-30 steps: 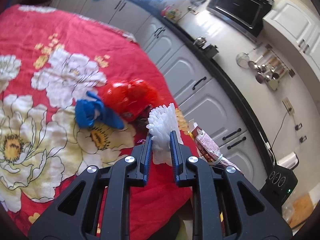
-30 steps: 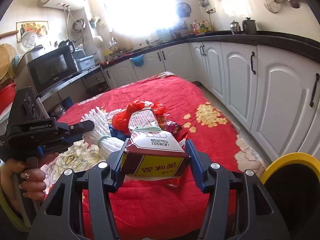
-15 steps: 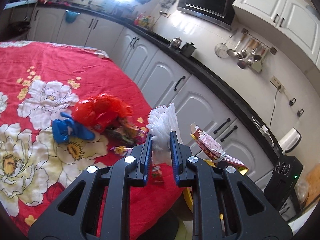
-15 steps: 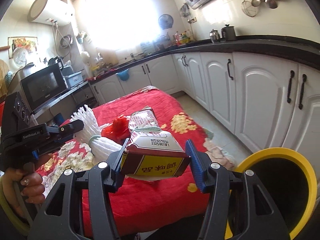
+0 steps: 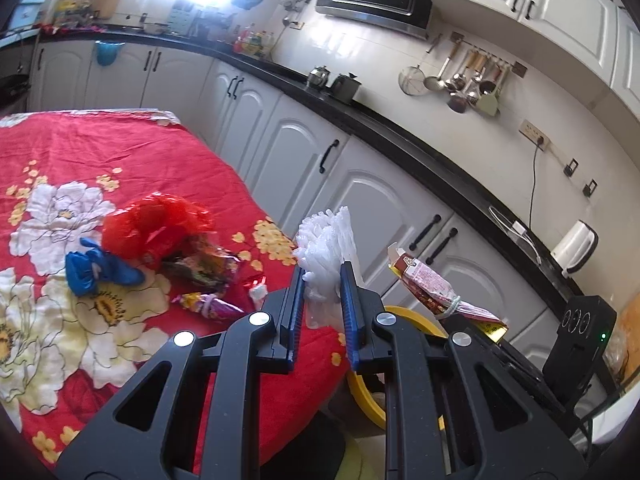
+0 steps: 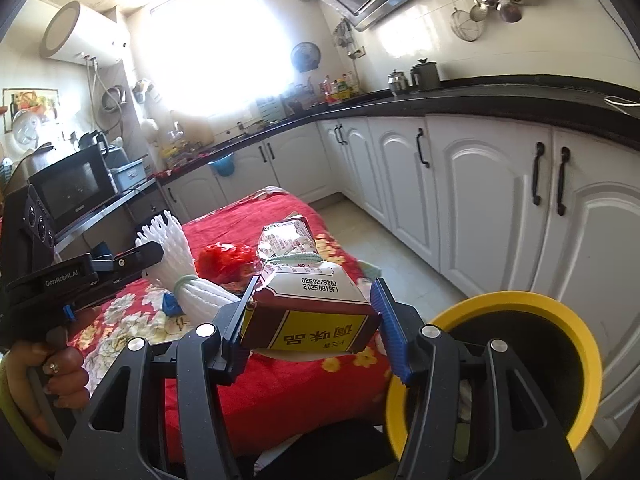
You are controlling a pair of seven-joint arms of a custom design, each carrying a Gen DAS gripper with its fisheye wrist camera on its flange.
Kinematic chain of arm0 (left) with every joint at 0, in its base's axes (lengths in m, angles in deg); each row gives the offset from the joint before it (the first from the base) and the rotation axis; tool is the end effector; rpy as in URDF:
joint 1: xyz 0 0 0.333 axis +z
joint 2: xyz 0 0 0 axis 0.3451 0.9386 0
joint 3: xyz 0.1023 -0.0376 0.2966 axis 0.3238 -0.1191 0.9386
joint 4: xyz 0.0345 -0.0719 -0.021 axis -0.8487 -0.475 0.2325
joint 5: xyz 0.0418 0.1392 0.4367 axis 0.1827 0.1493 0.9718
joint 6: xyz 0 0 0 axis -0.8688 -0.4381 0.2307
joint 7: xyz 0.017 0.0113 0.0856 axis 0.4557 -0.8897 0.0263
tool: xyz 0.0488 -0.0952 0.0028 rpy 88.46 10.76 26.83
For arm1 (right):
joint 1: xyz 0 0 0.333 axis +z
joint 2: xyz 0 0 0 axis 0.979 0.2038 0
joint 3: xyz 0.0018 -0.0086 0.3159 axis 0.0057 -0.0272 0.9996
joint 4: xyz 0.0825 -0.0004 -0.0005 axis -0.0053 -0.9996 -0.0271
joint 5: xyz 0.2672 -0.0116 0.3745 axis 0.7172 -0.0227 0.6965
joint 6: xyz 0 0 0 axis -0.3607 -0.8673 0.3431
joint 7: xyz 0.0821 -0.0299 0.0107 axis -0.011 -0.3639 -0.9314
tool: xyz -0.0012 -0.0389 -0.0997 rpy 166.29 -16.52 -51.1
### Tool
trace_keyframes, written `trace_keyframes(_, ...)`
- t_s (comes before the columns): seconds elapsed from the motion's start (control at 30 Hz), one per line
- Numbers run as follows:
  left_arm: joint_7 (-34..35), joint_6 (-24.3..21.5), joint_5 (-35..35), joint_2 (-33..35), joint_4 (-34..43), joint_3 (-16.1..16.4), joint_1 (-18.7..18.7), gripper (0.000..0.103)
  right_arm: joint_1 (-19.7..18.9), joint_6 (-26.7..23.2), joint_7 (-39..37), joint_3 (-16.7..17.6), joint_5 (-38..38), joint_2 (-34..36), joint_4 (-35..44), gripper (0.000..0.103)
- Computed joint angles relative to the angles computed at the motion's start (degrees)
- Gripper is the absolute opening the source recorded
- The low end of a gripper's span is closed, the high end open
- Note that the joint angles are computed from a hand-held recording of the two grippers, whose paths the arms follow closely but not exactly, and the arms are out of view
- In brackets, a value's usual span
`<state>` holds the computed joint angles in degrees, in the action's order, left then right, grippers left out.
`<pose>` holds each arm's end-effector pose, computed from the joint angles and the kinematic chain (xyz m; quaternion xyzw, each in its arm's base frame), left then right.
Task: Collect trash
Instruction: 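Carry the white strips and printed box over the trash bin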
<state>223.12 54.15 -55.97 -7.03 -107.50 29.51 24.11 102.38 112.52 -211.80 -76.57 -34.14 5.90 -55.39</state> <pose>0.7401 -0.0951 0.5747 -0.5066 0.6876 -0.5154 0.0693 0.6193 0.3457 0.5511 -0.5370 0.6511 -0.2828 0.4558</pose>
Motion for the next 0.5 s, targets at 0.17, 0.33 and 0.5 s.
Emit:
trace_keyframes(0.17, 1.6, 0.3, -0.2, -0.5, -0.7, -0.5, -0.6, 0.012, -0.7, -0.9, 3.4, 0.3, -2.5, -3.0, -3.4, 0.052)
trace_keyframes(0.33, 2.9, 0.4, -0.3, -0.8, -1.1, -0.7, -1.5, 0.012, -2.2, -1.9, 5.8, 1.6, -4.0, -5.2, -5.9, 0.052)
trace_keyframes(0.5, 4.2, 0.8, -0.3, -1.3, -1.8, -0.9, -2.5, 0.012, -4.1, -2.4, 8.0, 2.8, -5.2, -7.5, -8.7, 0.052)
